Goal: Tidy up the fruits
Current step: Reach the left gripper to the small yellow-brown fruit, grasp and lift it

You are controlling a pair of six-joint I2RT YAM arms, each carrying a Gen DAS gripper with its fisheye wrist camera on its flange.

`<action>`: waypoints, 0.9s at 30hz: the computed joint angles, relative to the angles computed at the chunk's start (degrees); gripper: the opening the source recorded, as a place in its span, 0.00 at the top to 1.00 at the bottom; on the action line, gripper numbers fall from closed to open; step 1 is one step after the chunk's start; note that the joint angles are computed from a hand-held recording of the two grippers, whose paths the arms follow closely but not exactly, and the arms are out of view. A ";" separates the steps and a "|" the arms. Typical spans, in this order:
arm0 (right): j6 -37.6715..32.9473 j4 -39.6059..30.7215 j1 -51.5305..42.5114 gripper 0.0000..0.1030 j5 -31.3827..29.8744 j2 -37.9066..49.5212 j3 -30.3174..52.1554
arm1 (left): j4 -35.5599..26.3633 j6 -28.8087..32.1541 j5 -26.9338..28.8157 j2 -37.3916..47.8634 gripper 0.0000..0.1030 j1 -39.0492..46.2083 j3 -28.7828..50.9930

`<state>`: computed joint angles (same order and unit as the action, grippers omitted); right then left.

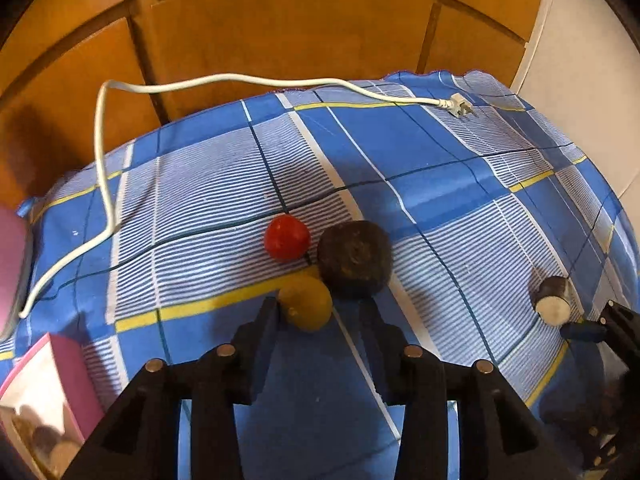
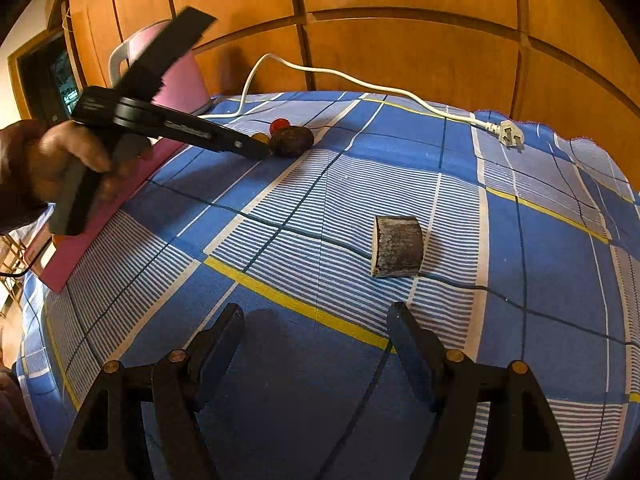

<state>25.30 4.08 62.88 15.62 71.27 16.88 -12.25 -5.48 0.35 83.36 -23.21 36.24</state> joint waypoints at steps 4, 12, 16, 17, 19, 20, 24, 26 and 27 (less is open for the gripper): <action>0.21 0.50 -0.09 0.27 -0.30 -0.02 -0.23 | 1.43 1.41 1.32 0.45 0.75 -0.01 -0.02; 0.61 0.34 0.38 0.27 0.19 0.44 0.04 | -1.30 -5.04 -3.66 -6.60 0.76 -5.48 -4.39; 0.65 0.27 0.42 0.27 0.21 0.40 0.02 | -7.39 -14.27 -7.19 -16.50 0.76 -13.34 -9.53; 0.60 0.20 0.36 0.27 0.21 0.52 0.16 | -8.91 -16.54 -8.03 -18.81 0.76 -15.68 -10.60; 0.58 0.08 0.46 0.27 0.37 0.69 0.27 | -13.04 -22.88 -11.49 -25.07 0.76 -23.38 -13.03; 0.59 0.04 0.51 0.27 0.44 0.78 0.32 | -15.05 -25.74 -13.69 -27.28 0.76 -27.31 -13.59; 0.47 -0.25 0.55 0.27 0.68 1.04 0.55 | -24.51 -43.53 -25.68 -33.41 0.76 -49.57 -15.23; 0.48 -0.70 0.98 0.27 1.39 1.55 0.97 | -27.32 -51.49 -29.06 -33.73 0.76 -57.13 -15.91; 0.54 -0.95 1.25 0.27 1.78 1.75 1.16 | -29.22 -56.46 -31.11 -32.90 0.76 -61.53 -16.14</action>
<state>25.85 3.12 64.13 17.40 73.02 18.04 -41.47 -61.94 -30.76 50.47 -84.74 20.10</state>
